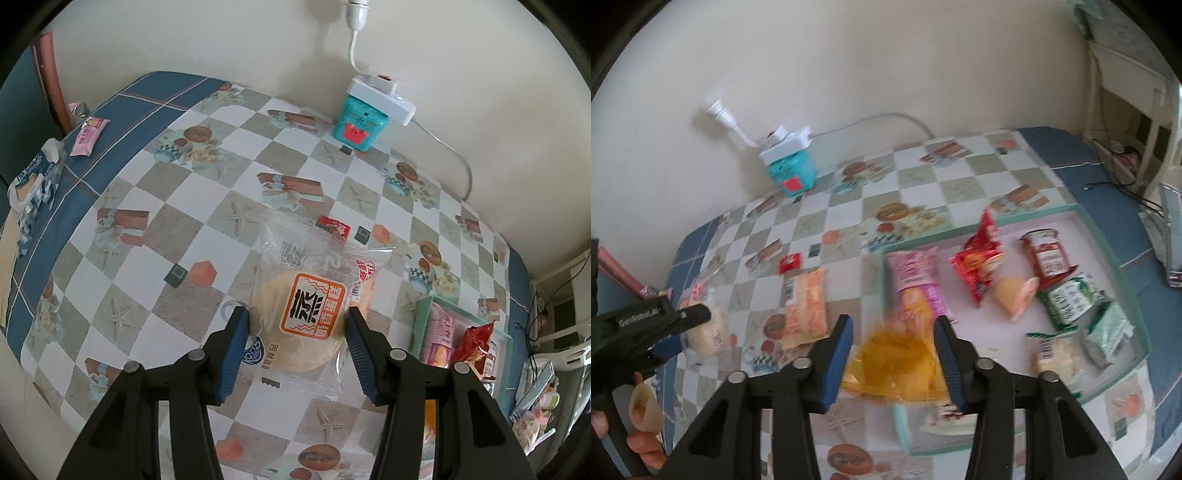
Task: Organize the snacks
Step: 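Carry the yellow bread bag and round bun bag into the tray and open both tools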
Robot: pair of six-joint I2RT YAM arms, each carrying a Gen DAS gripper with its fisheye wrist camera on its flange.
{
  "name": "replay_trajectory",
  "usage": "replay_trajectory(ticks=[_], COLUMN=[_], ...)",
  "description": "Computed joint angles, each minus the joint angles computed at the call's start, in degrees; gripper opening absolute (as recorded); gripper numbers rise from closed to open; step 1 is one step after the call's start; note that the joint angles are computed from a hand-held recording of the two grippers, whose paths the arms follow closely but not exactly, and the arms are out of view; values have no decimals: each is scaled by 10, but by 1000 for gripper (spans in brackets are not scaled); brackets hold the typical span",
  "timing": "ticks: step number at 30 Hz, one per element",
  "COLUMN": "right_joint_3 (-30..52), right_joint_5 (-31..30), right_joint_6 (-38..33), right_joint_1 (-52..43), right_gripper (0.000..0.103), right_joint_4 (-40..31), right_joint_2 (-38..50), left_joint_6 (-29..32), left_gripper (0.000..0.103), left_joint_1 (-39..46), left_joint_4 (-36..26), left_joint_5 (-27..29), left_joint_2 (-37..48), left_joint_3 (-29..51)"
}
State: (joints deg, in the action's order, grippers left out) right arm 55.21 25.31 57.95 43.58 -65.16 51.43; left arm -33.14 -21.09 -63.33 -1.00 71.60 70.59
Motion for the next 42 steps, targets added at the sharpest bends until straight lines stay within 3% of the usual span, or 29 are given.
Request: replay_trajectory(ticks=[9, 14, 20, 24, 42], right_joint_3=[-34, -54, -46, -54, -92], right_joint_5=[-62, -105, -101, -145, -180], right_joint_6=[-63, -75, -65, -92, -59], right_joint_1=[-114, -138, -135, -155, -60], right_gripper=[44, 44, 45, 59, 61], right_joint_4=[-3, 4, -25, -33, -5], right_joint_2=[-64, -55, -55, -50, 17], left_joint_6=[-30, -37, -54, -67, -84], left_gripper=[55, 55, 55, 55, 55], left_joint_1=[-74, -101, -156, -172, -134], left_joint_4=[2, 7, 16, 14, 23], left_joint_5=[-22, -7, 11, 2, 17], left_joint_2=[26, 43, 61, 67, 56], left_joint_3=[15, 8, 15, 19, -33])
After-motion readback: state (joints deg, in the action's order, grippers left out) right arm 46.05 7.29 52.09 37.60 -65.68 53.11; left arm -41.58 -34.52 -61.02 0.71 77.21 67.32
